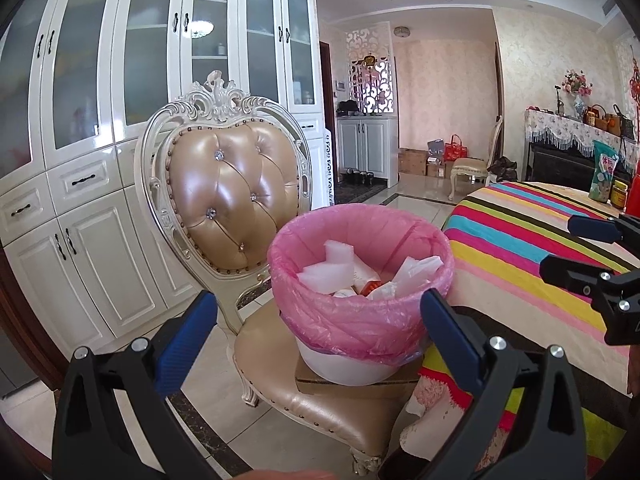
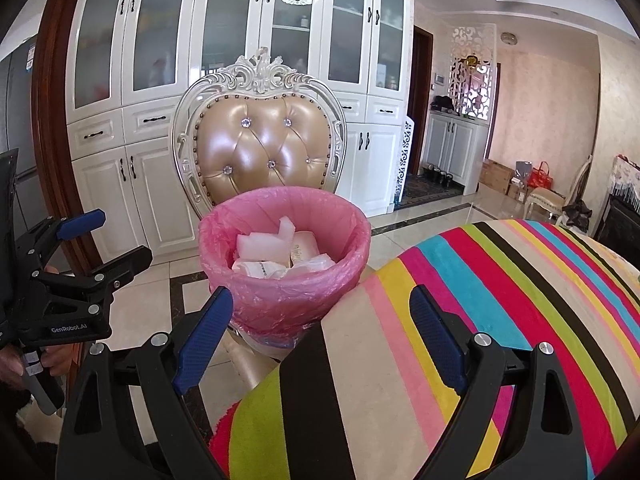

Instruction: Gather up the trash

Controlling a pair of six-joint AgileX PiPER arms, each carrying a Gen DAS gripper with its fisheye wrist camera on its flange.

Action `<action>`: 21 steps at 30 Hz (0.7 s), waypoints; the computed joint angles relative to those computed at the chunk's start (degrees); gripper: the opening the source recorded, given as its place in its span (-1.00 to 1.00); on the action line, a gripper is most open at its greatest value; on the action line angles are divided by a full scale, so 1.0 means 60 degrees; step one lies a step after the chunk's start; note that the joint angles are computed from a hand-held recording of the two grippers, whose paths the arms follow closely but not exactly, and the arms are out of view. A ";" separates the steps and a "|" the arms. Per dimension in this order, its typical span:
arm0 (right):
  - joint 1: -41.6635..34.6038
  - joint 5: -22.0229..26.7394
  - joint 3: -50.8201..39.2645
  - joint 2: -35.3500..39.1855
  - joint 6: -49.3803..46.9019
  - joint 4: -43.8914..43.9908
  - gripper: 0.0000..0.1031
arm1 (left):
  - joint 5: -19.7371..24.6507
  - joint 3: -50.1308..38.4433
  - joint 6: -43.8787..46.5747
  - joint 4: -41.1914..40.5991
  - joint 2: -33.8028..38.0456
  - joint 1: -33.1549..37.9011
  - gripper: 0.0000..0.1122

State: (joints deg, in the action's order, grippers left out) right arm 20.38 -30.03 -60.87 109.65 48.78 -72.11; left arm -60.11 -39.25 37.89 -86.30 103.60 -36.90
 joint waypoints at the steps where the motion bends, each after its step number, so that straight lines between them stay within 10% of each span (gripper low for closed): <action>1: 0.0011 -0.0001 0.0007 -0.0006 -0.0002 0.0012 0.64 | -0.0021 0.0032 -0.0006 -0.0014 -0.0017 -0.0023 0.75; 21: 0.0082 0.0029 0.0040 -0.0008 -0.0063 0.0040 0.64 | -0.0014 -0.0061 0.0207 -0.0202 -0.0047 -0.0071 0.75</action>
